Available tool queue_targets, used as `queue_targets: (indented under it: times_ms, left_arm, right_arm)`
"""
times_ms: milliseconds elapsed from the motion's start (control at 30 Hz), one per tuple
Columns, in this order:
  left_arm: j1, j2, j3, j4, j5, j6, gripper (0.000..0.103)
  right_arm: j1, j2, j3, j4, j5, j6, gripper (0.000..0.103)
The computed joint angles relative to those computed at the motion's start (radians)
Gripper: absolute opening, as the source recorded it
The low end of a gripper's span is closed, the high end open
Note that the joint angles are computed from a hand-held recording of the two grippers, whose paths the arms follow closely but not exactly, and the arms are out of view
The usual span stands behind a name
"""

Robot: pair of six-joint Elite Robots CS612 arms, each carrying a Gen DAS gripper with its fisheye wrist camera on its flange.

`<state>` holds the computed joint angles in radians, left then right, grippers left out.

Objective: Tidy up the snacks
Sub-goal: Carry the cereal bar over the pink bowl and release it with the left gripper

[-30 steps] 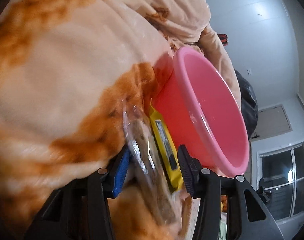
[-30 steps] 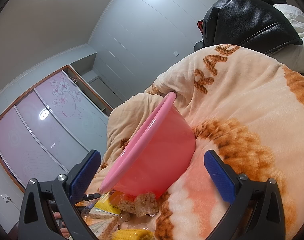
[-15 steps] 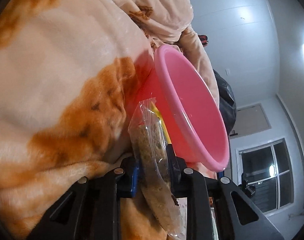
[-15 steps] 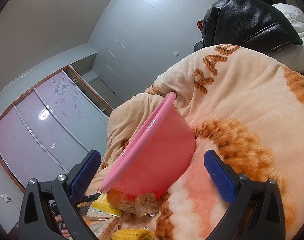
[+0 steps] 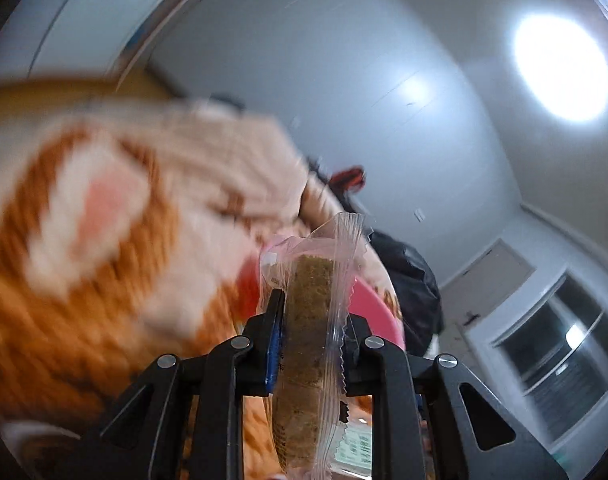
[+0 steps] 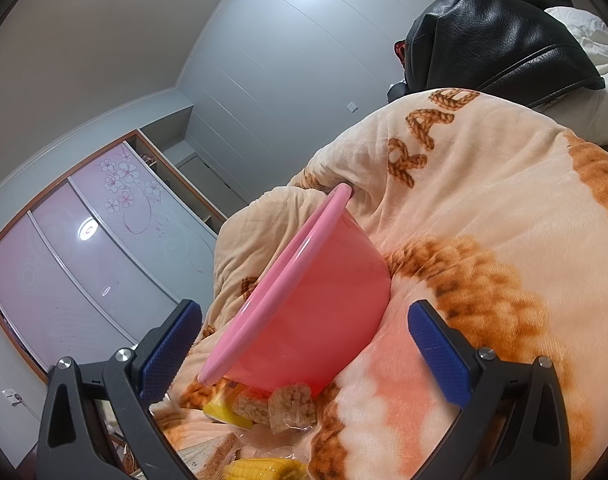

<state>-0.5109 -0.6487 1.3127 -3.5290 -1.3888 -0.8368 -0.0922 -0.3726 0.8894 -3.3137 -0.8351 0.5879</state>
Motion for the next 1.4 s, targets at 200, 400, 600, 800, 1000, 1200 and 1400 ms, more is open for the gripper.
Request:
queue_targets:
  times_ms: [200, 400, 600, 800, 1000, 1200, 1400]
  left_arm:
    - [-0.032, 0.013, -0.023, 0.14, 0.194, 0.18, 0.018]
    - [0.0, 0.067, -0.095, 0.428, 0.113, -0.013, 0.042]
    - [-0.011, 0.071, -0.091, 0.364, 0.161, 0.049, 0.032]
    - [-0.025, 0.053, -0.085, 0.3, 0.177, 0.094, 0.018]
    - [-0.024, 0.093, -0.222, 0.275, 0.06, 0.193, 0.018]
    - [-0.04, 0.18, -0.452, 0.4, 0.009, 0.35, 0.018]
    - [-0.048, 0.208, -0.537, 0.365, 0.007, 0.31, 0.018]
  right_arm:
    - [0.0, 0.001, -0.001, -0.002, 0.001, 0.001, 0.103]
    - [0.0, -0.002, 0.003, 0.0, 0.0, -0.001, 0.103]
    - [0.0, -0.006, 0.011, 0.002, -0.002, -0.006, 0.103]
    - [0.001, -0.013, 0.02, 0.01, -0.005, -0.013, 0.103]
    - [0.002, -0.016, 0.023, 0.015, -0.008, -0.017, 0.103]
    - [0.002, -0.017, 0.025, 0.011, -0.007, -0.015, 0.103]
    - [0.003, -0.019, 0.027, 0.013, -0.008, -0.018, 0.103]
